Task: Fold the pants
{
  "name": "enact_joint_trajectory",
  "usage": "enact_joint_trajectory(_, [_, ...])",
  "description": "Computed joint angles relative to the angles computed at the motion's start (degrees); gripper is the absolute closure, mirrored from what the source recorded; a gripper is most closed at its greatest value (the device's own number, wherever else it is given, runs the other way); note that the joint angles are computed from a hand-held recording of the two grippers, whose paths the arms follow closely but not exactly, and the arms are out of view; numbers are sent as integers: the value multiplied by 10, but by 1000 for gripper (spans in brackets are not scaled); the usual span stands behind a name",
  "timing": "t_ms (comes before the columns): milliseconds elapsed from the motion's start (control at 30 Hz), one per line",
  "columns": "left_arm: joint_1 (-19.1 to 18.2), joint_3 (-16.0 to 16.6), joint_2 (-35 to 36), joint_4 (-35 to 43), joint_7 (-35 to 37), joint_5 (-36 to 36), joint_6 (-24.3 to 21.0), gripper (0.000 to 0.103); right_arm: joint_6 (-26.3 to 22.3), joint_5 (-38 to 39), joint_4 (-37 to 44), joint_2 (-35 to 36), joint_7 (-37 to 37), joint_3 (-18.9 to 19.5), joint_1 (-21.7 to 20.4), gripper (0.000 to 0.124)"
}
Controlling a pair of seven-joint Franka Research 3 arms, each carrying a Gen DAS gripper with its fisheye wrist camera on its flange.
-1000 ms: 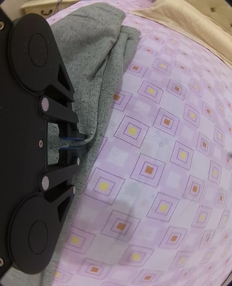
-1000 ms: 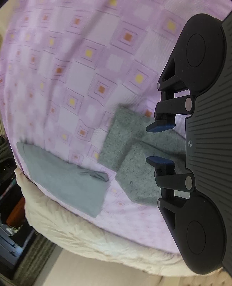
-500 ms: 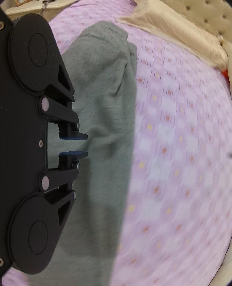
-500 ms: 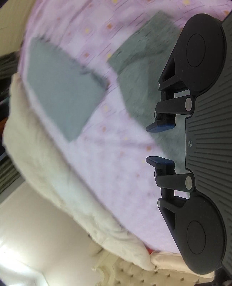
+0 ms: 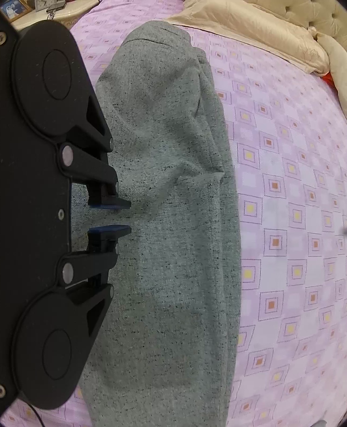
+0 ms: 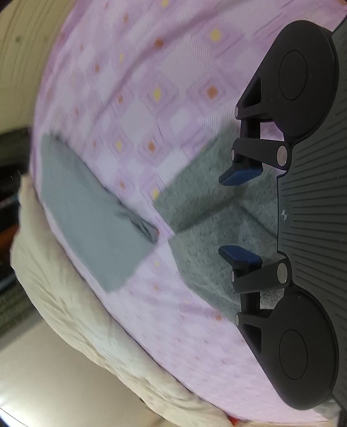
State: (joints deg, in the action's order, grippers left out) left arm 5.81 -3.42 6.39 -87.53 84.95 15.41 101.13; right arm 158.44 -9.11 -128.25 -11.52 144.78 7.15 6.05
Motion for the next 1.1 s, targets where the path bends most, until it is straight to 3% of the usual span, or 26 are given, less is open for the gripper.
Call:
enact_joint_trajectory(67, [-1,0,8,5,-3,7,-1,79,16,55,2,14,-61,-21,22,75])
enact_joint_trajectory(133, [-1,1,19,10,-8,16,-4,79,-5,106,20,29,-106,-34,35,79])
enact_joint_trajectory(200, [-1,2,25,6,-7,24,-2,79,-28,147,49,40,-141,-41,43,121])
enact_joint_trajectory(300, [-3,1,44,15,3,33,-16,79,-104,125,116,42,-192,-39,44,120])
enact_joint_trajectory(433, [-4,-1,58,25,13,33,-22,84,-235,-1,193,34,-244,-26,34,120])
enact_joint_trajectory(500, [-5,-1,64,31,12,31,-24,85,-285,2,194,35,-271,-31,35,120])
enact_joint_trajectory(567, [-6,-1,70,36,9,31,-27,89,-369,-1,215,58,-301,-31,38,119])
enact_joint_trajectory(600, [-6,-1,73,40,9,32,-29,90,-371,-28,208,57,-293,-28,40,118])
enact_joint_trajectory(633, [-7,-1,76,44,11,32,-32,90,-341,-52,187,44,-269,-26,41,116])
enact_joint_trajectory(667, [-6,-1,78,46,13,32,-33,90,-282,-53,157,28,-241,-29,39,107])
enact_joint_trajectory(733, [-4,0,79,48,17,28,-32,90,-178,-7,119,12,-213,-38,35,92])
enact_joint_trajectory(800, [-2,0,74,40,22,26,-25,90,-130,52,118,29,-244,-47,38,87])
enact_joint_trajectory(933, [-4,-1,73,37,34,33,-20,90,-116,90,161,91,-304,-51,38,85])
enact_joint_trajectory(1100, [-8,-2,78,47,26,28,-28,90,-141,148,202,141,-381,-59,41,84])
